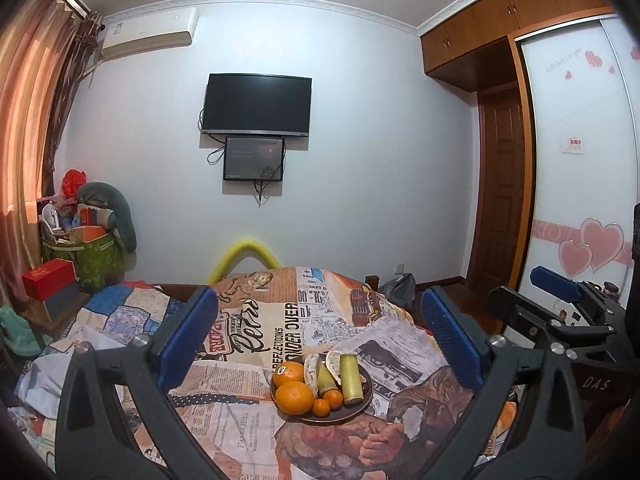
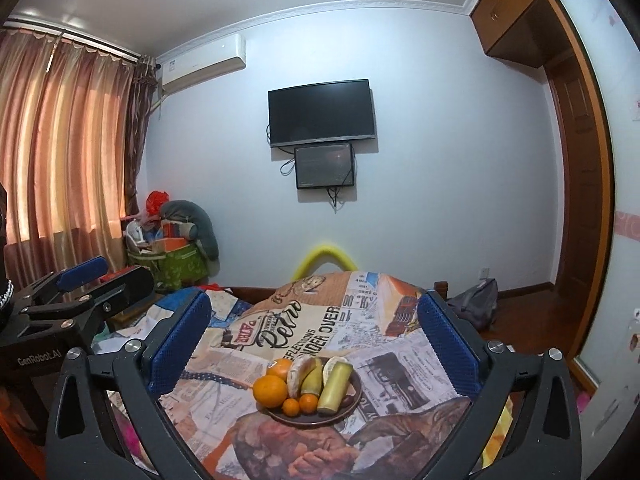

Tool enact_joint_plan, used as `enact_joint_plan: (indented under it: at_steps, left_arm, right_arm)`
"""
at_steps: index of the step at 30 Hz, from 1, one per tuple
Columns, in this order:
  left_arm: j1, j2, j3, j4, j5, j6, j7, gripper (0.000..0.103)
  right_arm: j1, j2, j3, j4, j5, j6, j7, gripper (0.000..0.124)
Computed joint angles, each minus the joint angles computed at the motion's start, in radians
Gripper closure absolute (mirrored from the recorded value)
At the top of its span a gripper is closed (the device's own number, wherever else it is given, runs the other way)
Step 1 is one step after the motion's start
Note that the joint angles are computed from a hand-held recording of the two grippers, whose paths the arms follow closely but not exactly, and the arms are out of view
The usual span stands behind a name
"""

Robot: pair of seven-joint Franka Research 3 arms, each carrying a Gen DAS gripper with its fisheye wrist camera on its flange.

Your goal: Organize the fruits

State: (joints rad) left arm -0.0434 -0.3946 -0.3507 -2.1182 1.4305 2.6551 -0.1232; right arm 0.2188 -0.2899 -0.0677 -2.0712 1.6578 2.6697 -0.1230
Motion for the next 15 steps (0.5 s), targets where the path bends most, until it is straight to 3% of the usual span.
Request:
enact_joint_plan:
  at_steps: [15]
  left_arm:
    - [-0.003, 0.003, 0.003, -0.003, -0.030, 0.010, 0.025, 0.000]
  right_arm:
    - [-0.009, -0.015, -0.011, -0.022, -0.005, -0.019, 0.020, 0.021]
